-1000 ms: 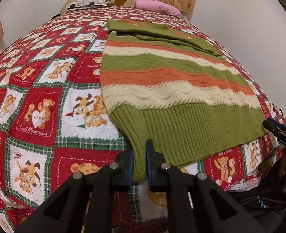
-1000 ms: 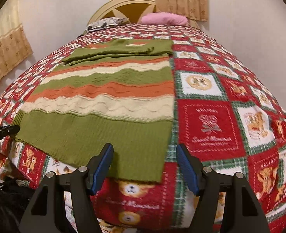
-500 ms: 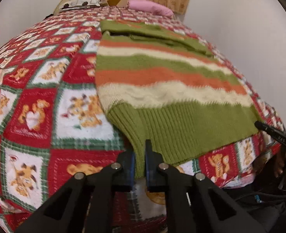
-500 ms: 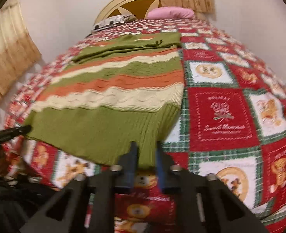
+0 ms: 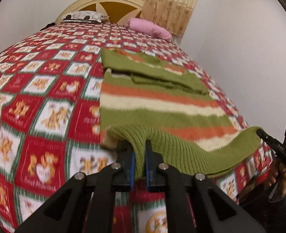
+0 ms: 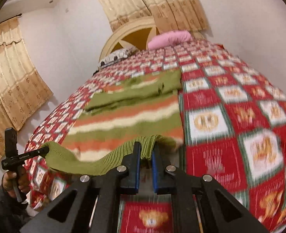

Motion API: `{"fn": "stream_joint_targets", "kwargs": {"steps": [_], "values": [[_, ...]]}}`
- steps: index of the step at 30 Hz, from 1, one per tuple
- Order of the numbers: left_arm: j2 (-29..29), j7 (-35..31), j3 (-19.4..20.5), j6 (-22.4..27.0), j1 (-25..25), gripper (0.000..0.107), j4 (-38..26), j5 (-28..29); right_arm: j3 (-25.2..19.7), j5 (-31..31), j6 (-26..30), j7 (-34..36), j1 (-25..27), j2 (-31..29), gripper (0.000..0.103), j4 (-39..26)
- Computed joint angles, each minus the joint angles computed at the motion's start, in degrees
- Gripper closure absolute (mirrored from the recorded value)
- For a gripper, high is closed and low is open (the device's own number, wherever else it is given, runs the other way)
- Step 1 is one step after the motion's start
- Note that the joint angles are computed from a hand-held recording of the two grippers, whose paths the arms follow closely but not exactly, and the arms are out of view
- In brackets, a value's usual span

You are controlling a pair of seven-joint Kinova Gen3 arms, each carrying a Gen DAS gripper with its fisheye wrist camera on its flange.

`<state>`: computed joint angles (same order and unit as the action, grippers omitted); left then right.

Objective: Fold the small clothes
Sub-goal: 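Close both grippers on the ribbed hem, then lift the hem with both grippers and fold it toward the collar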

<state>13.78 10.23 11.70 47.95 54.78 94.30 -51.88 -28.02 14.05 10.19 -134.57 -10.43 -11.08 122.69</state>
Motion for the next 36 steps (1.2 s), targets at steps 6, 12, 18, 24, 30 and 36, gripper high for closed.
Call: {"fn": "stream_joint_targets", "kwargs": {"steps": [6,12,18,24,30,36], "values": [[-0.18,-4.04,-1.09,-1.45,-3.30,0.099,-2.44,0.57,-10.14,13.98,-0.65,-10.20,11.40,4.21,0.094,-6.92],[0.91,-8.67,-2.96,-3.99,-6.94,0.099,-6.28,2.71,-15.63,27.96,2.69,-19.55,15.96,10.17,0.094,-14.63],[3.53,-16.63,-5.45,-5.77,-11.12,0.099,-12.95,8.02,-10.39,33.38,7.39,-18.57,9.54,16.63,0.094,-24.41],[9.10,-29.09,-6.82,-4.40,-15.50,0.099,-23.10,15.69,-7.74,30.54,14.11,-10.26,5.34,25.48,0.094,-37.10],[17.59,-41.27,-7.37,0.79,-19.15,0.099,-34.99,23.84,-6.31,23.73,22.25,-0.85,2.77,36.64,0.094,-50.84],[28.39,-51.16,-8.38,11.43,-20.88,0.096,-49.83,30.20,-3.85,15.76,32.93,8.87,-0.48,48.88,0.094,-66.77]]}}
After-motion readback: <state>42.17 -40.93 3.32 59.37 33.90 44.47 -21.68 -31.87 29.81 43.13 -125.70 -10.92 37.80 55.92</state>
